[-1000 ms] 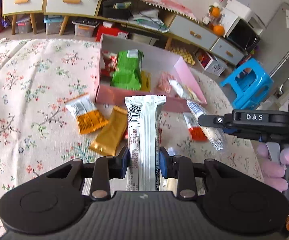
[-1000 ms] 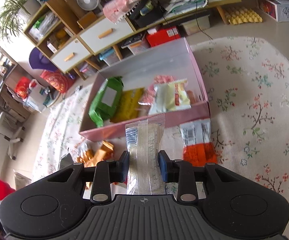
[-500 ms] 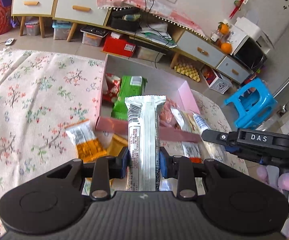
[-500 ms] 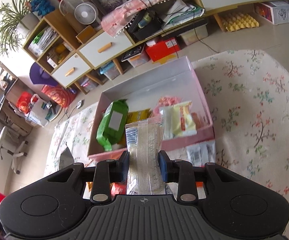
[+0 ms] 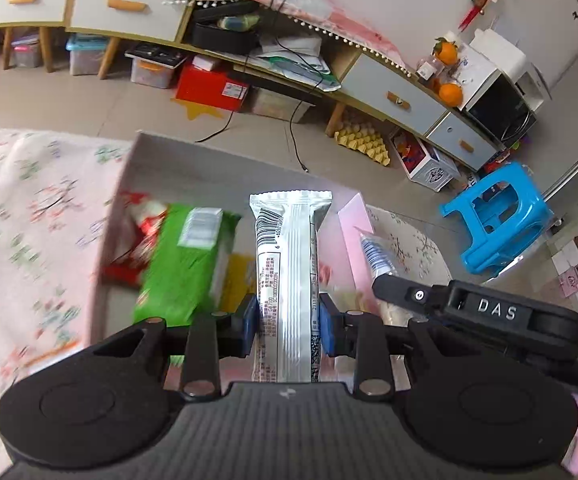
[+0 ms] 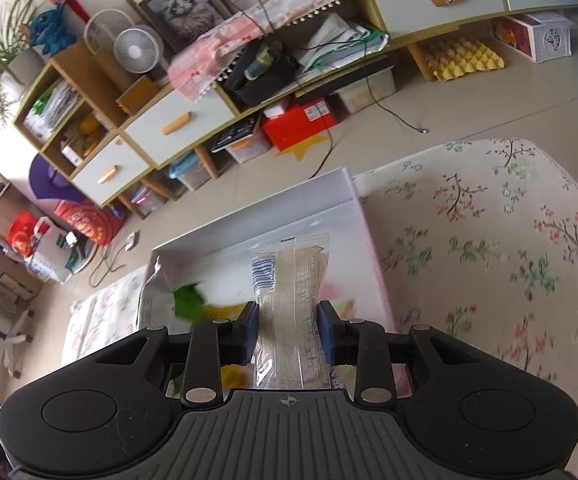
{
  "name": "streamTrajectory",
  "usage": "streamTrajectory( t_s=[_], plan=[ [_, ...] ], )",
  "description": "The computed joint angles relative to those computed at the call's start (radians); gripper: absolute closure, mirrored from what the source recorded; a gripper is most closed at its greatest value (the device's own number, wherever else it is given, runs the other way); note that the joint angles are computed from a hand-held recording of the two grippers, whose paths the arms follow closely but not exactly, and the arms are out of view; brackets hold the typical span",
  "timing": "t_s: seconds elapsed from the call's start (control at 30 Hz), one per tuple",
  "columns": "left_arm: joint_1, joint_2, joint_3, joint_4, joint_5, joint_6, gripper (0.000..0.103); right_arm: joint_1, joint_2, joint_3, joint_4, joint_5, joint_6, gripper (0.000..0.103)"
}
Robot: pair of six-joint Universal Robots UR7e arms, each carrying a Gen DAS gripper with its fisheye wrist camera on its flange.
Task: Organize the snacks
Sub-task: 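Carry the white bar with the left tool while the right tool carries the bread bag into the box, then open both tools to release the white bar and bread bag into the box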
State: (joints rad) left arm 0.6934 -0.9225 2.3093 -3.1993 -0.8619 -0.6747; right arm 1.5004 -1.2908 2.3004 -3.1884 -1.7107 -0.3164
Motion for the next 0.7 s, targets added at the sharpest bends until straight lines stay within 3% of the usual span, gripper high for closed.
streamTrajectory(
  t_s=[0.33, 0.53, 0.7],
  plan=[
    [0.064, 0.119, -0.111, -0.042, 0.028, 0.171, 0.075, -0.025, 0.089, -0.079, -0.030, -0.016, -0.014, 0.073],
    [0.066, 0.124, -0.110, -0.042, 0.034, 0.191, 0.074, -0.043, 0.100, -0.085, -0.037, 0.026, -0.032, 0.069],
    [0.056, 0.111, -0.101, -0.053, 0.038, 0.199, 0.062, -0.050, 0.084, -0.079, -0.029, 0.054, -0.017, 0.068]
  ],
)
